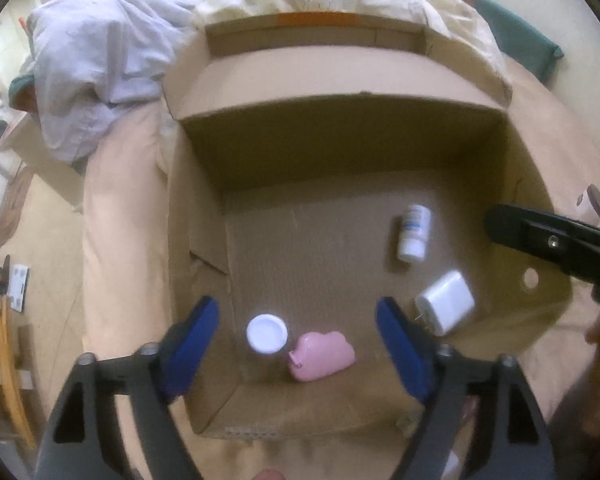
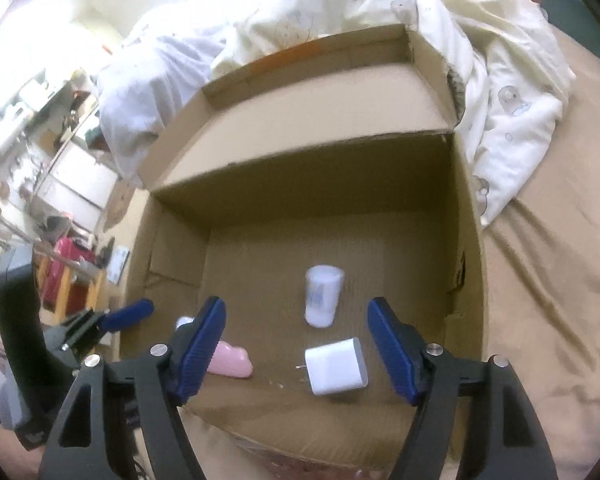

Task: Organize rigid objects
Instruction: 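Carry both white bottles into the box and open both tools to release them, then withdraw both tools from the box toward the earbud case and remote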

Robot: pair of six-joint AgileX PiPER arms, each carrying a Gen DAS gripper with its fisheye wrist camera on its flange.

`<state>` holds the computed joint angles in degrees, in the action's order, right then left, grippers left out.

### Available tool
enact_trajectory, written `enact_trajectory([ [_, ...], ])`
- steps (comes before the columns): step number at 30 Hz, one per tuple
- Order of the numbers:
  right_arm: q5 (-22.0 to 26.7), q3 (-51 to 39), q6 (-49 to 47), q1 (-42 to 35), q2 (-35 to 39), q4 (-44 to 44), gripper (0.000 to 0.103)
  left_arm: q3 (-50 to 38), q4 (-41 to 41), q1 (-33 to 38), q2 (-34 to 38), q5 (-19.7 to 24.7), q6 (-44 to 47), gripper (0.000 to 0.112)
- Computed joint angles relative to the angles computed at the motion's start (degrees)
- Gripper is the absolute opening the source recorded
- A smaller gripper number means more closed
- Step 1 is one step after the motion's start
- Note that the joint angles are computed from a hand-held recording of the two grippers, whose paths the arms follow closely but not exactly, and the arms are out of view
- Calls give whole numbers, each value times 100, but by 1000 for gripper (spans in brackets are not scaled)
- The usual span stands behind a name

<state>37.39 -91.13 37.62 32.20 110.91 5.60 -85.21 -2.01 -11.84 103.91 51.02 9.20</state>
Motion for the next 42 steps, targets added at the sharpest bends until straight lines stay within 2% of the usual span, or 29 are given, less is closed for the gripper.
enact_trajectory([
  [2, -69, 66, 104, -14, -37, -25, 85, -17, -71, 9, -7, 12, 32, 86],
  [5, -103, 126, -3, -40, -63, 132, 85, -54, -14, 8, 19, 38, -13, 86],
  [17, 119, -90, 309, 65, 57, -250, 85, -33, 30, 30, 42, 17, -9, 86],
  [28, 62, 10, 656, 75, -88, -346, 85, -380, -173, 39, 173, 376, -208, 86],
  [35, 29, 353, 887, 135, -423, -532, 85, -266, -284, 271, -258, 582, -228, 86],
  [42, 39, 773, 1079, 288, -816, -767, 85, 471, -438, 520, -1033, 487, 19, 86],
])
